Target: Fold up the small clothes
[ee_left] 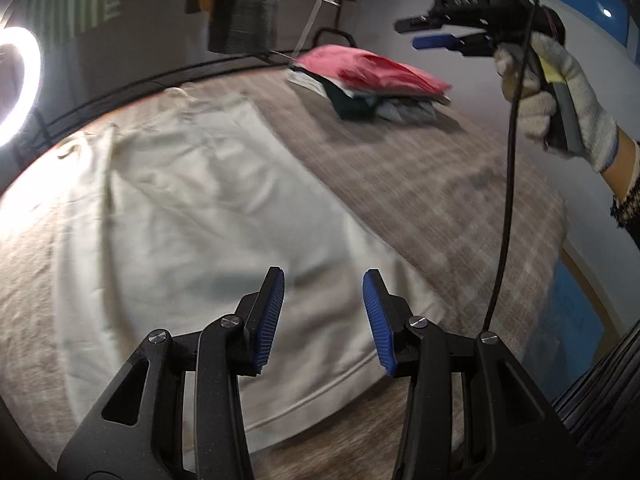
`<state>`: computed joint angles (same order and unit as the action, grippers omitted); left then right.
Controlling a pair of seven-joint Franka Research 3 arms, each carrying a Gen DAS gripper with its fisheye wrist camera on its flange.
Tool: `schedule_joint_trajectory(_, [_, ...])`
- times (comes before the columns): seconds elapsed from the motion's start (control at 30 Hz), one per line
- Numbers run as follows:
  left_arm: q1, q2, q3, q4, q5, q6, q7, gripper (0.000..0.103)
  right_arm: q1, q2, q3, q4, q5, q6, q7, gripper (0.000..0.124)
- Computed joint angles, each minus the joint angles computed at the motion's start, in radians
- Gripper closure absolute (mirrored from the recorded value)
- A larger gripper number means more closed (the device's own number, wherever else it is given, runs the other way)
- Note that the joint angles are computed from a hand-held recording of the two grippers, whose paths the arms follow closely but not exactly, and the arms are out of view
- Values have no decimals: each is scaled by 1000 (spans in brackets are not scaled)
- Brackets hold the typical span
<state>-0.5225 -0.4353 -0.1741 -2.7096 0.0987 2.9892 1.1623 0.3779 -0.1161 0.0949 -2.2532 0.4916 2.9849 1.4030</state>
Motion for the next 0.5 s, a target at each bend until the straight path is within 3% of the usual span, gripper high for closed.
schedule_joint_trajectory(0.1, [-91,49,46,26,-46,1,67,60,1,2,-9,-3,13,-8,-24,79])
schedule_joint_trajectory(0.2, [-128,89,38,52,-77,-13,117,60,12,24,-22,19,77,-25,-84,78])
schedule_joint_trajectory(0.37, [-7,131,-104,104,37,-79,42,60,19,99,-12,100,245,-75,-229,78])
schedule_joint_trajectory(0.5, [22,142,-129,117,77,-84,-15,61,5,174,18,169,270,-102,-257,77])
